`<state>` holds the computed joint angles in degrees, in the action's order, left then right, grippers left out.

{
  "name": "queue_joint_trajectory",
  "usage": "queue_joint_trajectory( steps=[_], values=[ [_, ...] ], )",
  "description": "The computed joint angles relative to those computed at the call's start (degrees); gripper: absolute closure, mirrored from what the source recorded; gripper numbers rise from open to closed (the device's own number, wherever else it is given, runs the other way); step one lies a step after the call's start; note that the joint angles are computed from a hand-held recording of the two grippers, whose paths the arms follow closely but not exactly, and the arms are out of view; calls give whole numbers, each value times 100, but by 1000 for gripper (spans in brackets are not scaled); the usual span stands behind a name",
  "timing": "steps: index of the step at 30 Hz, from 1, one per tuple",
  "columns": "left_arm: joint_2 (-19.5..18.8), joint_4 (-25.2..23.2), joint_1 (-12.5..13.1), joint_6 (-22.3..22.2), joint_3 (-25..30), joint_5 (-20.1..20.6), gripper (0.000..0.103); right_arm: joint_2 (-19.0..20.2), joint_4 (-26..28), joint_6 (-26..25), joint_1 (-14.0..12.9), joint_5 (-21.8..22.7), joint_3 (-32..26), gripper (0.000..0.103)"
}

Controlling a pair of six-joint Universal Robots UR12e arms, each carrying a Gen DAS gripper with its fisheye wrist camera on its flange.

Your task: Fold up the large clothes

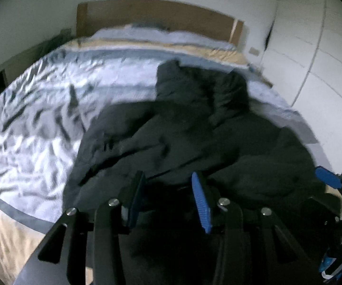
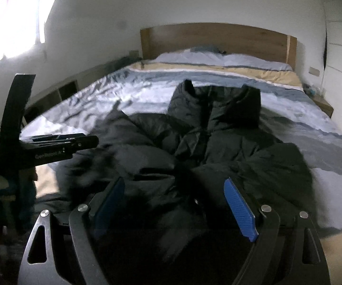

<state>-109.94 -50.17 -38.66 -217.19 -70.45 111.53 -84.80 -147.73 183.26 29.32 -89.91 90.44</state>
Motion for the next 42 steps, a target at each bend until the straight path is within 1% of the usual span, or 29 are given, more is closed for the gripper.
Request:
queue_joint_trajectory(
  steps=[2, 3, 4, 6, 8, 10, 15, 16, 17, 20, 23, 30, 37, 42],
  values=[
    [-62, -262, 63, -17, 5, -164, 64, 81, 153, 43, -42, 53, -11, 18],
    [-82, -372, 72, -17, -1, -180, 64, 98, 382, 91, -79, 137, -25, 18],
    [-91, -406, 66, -15, -10, -169, 64, 100, 564, 125, -109, 204, -28, 18],
    [-137, -619, 32, 30, 68, -98, 62, 100, 801, 131, -138, 263, -33, 18],
    [-173, -912, 14, 21, 180, -84, 62, 99, 1128, -16, -123, 204, -105, 18],
    [-181, -1229, -1, -117, 298, -160, 62, 136, 1503, -114, -95, 120, -255, 18],
    [-192, -2034, -7, -320, 680, -408, 62, 205, 2397, -139, -112, 103, -634, 18],
    [-195, -2164, -14, -351, 755, -436, 62, 229, 2652, -130, -114, 97, -757, 18],
    [-205, -2346, -18, -387, 866, -477, 62, 249, 2754, -127, -115, 95, -807, 18],
    [-231, -2676, -45, -475, 1143, -553, 61, 296, 3208, -37, -117, 107, -1097, 18],
    [-302, -2914, -83, -478, 1430, -560, 61, 308, 3379, 22, -137, 195, -1292, 18],
    [-590, -3277, -88, -233, 2099, -538, 61, 395, 3535, 4, -151, 206, -1643, 18],
    [-812, -3376, -16, -151, 2368, -614, 61, 488, 3686, -14, -197, 196, -1742, 18],
    [-934, -3456, 43, -137, 2394, -748, 61, 534, 3752, 9, -235, 161, -1712, 18]
  ],
)
